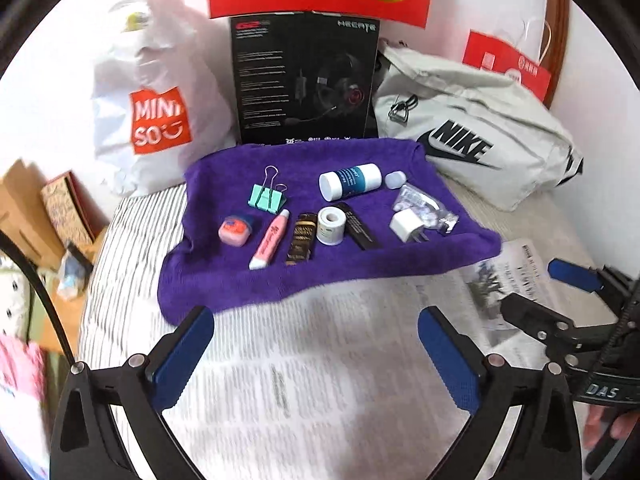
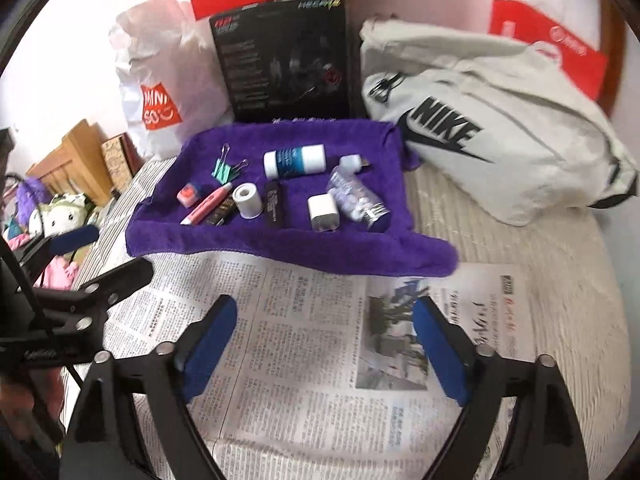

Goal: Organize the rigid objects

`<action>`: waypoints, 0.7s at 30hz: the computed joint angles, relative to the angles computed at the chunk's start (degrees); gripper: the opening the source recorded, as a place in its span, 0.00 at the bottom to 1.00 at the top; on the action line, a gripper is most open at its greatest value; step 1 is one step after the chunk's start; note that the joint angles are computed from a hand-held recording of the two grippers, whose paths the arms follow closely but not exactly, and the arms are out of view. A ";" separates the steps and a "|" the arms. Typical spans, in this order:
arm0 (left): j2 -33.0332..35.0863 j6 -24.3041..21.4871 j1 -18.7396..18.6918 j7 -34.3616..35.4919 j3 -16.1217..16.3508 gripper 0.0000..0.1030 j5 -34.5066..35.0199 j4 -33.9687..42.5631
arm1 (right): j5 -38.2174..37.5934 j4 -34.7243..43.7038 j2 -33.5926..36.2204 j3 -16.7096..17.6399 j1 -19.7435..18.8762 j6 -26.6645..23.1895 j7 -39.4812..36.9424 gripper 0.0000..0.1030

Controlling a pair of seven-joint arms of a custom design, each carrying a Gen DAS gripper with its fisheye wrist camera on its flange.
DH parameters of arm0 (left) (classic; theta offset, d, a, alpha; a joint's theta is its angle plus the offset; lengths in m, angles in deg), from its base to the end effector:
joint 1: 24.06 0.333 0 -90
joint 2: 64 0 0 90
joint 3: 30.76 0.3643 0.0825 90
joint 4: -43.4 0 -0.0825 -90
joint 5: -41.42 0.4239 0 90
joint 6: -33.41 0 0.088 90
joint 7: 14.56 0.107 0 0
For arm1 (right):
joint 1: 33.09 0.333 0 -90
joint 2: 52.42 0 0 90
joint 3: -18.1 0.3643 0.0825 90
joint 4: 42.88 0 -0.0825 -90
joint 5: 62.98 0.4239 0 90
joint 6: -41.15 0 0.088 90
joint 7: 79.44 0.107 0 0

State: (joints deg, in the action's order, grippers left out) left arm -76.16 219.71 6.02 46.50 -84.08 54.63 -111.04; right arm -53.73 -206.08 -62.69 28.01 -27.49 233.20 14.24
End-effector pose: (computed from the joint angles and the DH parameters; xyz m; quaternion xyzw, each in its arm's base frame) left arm 0.4217 -0.2057 0.3607 -0.5998 0.7246 -0.2697 0.2060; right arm 0.4068 0.0938 0.3376 -0.6813 0.6515 -0.1969 0.2694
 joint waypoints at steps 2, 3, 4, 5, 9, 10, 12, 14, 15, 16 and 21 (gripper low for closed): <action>-0.72 0.10 -7.10 -0.58 6.39 1.00 -1.34 -1.52 | 3.04 -0.86 -1.76 5.35 -4.39 -0.79 -0.68 0.91; -1.20 0.19 -8.63 -0.92 7.61 1.00 -1.89 -2.14 | 4.47 -1.43 -2.93 8.99 -7.58 -1.37 -0.77 0.92; -1.87 0.33 -8.90 -1.44 7.41 1.00 -2.42 -2.70 | 5.49 -1.86 -3.91 13.04 -11.18 -1.87 -0.43 0.94; -2.43 0.39 -9.41 -1.72 7.59 1.00 -2.84 -3.19 | 5.61 -2.18 -4.66 15.57 -13.55 -2.32 0.26 0.95; -3.11 1.66 -17.22 -1.01 13.88 1.00 -4.63 -5.30 | 4.46 -3.73 -8.08 22.49 -20.16 -5.61 4.08 0.99; -3.82 1.86 -16.74 -0.85 12.75 1.00 -5.31 -5.73 | 3.93 -4.23 -8.82 23.82 -21.31 -5.84 5.09 0.99; -6.21 2.04 -12.92 -0.99 7.40 1.00 -6.70 -6.47 | 2.70 -5.28 -9.98 25.18 -22.27 -6.23 6.67 0.99; -7.98 1.61 -11.44 -1.49 5.06 1.00 -7.12 -6.96 | 1.57 -6.17 -10.45 24.19 -21.07 -6.30 7.85 1.00; -8.54 1.75 -11.70 -1.79 5.09 1.00 -7.13 -7.35 | 1.00 -6.55 -10.75 23.65 -20.48 -6.42 8.41 1.00; -8.91 2.01 -12.48 -2.04 5.74 1.00 -7.17 -7.79 | 0.40 -6.85 -11.06 23.33 -20.11 -6.54 8.99 0.99; -10.32 3.01 -15.00 -2.24 8.16 1.00 -8.05 -9.65 | -2.57 -8.41 -13.46 22.86 -18.95 -6.97 12.24 1.00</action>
